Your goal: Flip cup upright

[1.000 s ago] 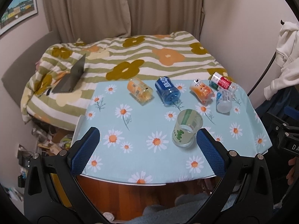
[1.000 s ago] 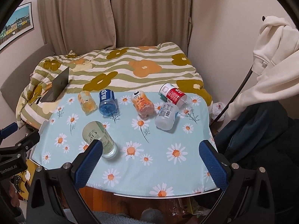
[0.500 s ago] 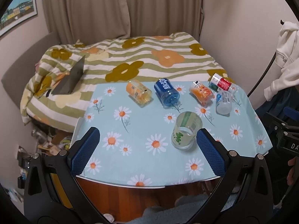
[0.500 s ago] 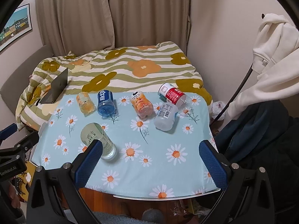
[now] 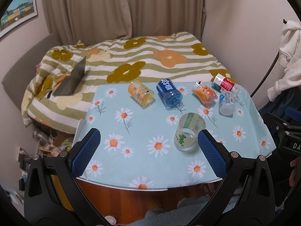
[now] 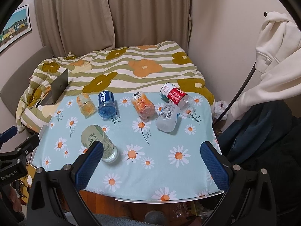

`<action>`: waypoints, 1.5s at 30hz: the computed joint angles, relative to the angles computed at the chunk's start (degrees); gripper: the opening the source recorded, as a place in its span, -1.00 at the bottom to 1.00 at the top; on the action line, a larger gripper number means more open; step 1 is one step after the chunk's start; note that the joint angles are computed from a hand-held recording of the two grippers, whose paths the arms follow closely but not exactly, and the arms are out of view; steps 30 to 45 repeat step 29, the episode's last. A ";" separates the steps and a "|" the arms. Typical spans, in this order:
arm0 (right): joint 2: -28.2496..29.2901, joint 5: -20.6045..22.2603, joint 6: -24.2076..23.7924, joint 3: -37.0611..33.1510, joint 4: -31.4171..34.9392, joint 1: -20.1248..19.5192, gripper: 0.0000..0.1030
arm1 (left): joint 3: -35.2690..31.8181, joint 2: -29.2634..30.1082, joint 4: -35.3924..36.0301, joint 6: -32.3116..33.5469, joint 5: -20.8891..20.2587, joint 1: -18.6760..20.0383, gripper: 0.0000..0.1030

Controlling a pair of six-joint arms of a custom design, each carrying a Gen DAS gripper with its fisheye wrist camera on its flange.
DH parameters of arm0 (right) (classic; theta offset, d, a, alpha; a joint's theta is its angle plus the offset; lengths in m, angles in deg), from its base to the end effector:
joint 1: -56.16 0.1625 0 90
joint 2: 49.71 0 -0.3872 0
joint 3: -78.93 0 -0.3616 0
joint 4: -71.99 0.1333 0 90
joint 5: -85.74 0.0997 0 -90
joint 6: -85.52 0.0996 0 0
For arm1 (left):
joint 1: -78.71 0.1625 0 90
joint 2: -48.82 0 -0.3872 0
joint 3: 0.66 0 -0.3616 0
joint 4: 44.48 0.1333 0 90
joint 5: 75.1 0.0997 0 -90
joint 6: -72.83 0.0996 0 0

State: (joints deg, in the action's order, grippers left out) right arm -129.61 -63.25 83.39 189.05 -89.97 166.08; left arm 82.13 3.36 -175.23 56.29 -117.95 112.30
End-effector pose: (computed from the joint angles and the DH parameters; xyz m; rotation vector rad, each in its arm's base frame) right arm 0.2116 -0.4433 0.3898 -0.0419 -2.0979 0.9520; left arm -0.4379 -0.5385 0.1575 0.7973 2.2910 -0.6874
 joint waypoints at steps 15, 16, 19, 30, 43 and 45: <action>0.63 0.01 -0.39 -0.39 -0.88 -0.23 0.99 | -0.05 0.15 -0.44 0.11 0.63 0.09 1.00; 0.55 0.02 -0.38 -0.37 -0.81 -0.22 0.99 | -0.13 0.18 -0.54 0.24 0.78 0.21 1.00; 0.85 -0.01 -0.30 -0.67 -0.80 -0.26 0.99 | -0.29 0.20 -0.75 0.44 0.92 0.38 1.00; 0.51 0.63 -0.17 -0.68 0.04 -0.47 0.99 | -1.33 0.54 0.29 0.36 1.50 0.80 1.00; 0.51 0.63 -0.17 -0.68 0.04 -0.47 0.99 | -1.33 0.54 0.29 0.36 1.50 0.80 1.00; 0.51 0.63 -0.17 -0.68 0.04 -0.47 0.99 | -1.33 0.54 0.29 0.36 1.50 0.80 1.00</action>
